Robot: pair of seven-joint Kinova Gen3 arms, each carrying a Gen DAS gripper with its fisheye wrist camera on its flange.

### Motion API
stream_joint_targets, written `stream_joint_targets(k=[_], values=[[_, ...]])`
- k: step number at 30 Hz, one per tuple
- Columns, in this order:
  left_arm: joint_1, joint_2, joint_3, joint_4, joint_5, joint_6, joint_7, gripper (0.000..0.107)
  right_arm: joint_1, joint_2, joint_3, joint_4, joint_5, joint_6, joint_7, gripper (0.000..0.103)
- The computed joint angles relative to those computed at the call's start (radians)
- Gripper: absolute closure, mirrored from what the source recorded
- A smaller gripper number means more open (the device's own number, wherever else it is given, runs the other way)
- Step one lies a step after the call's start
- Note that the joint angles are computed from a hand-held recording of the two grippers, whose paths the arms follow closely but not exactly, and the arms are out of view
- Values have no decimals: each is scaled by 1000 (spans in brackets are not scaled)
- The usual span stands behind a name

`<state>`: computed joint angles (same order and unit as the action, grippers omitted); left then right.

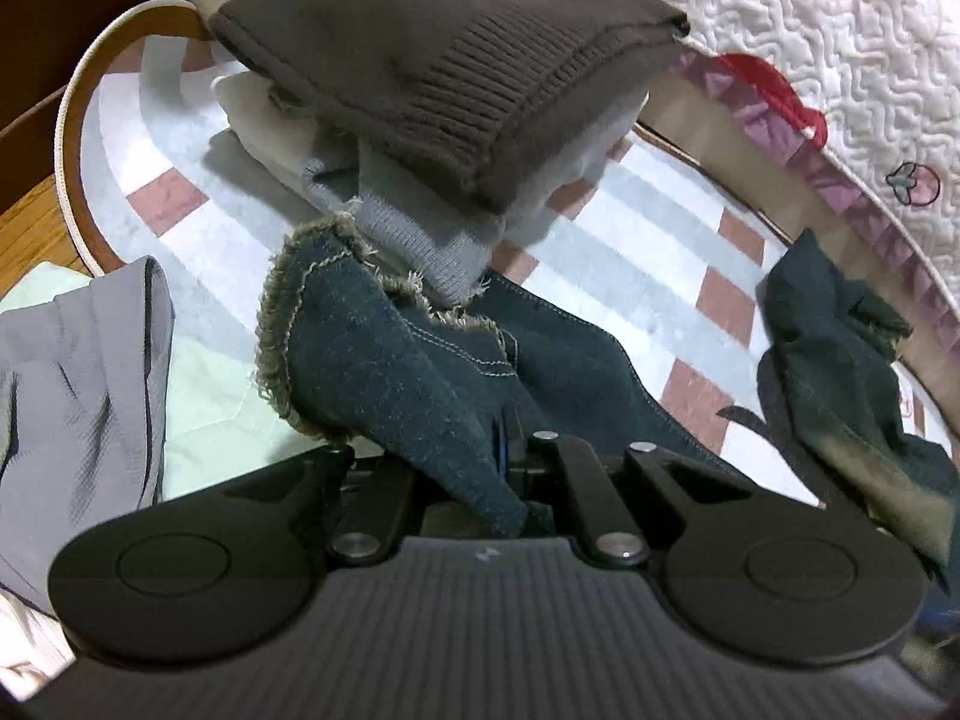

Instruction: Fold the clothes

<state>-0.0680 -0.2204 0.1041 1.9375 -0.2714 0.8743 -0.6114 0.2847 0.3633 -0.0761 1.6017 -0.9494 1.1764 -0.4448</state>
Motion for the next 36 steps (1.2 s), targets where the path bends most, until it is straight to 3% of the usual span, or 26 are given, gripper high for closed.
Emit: stream_joint_targets(k=[5,8,10,13,18,22,25,28,29,30,31,32,36], values=[[15,27,36,-29,-57,44,12,103,227,-67,189,0,25,-71,-123,58],[36,55,62,-58,-111,81,43,103,341,-64,237,-24,59,-147,-143,54],[56,76,69,-82,-140,110,64,103,396,-31,249,-64,75,-149,-178,50],[88,104,66,-115,-168,147,93,103,470,36,234,-116,68,-125,-203,46],[151,152,75,-170,-237,219,179,103,556,151,140,-127,-48,-135,-241,45],[199,182,63,-200,-259,251,208,103,543,195,103,-142,-35,-180,-295,41],[235,208,60,-213,-291,276,226,103,558,199,59,-111,-59,-208,-252,32],[267,230,53,-221,-318,296,244,103,510,208,97,-88,-86,-240,-241,28],[276,233,51,-221,-326,298,251,103,501,203,99,-67,-108,-267,-213,29],[285,234,49,-222,-333,298,256,103,502,187,82,-40,-121,-308,-172,43],[291,234,46,-222,-338,296,261,103,513,171,47,-19,-122,-348,-132,84],[295,233,43,-223,-342,292,264,103,536,158,1,-1,-134,-386,-91,89],[313,206,49,-233,-376,260,270,104,637,57,-184,39,-205,-546,72,92]])
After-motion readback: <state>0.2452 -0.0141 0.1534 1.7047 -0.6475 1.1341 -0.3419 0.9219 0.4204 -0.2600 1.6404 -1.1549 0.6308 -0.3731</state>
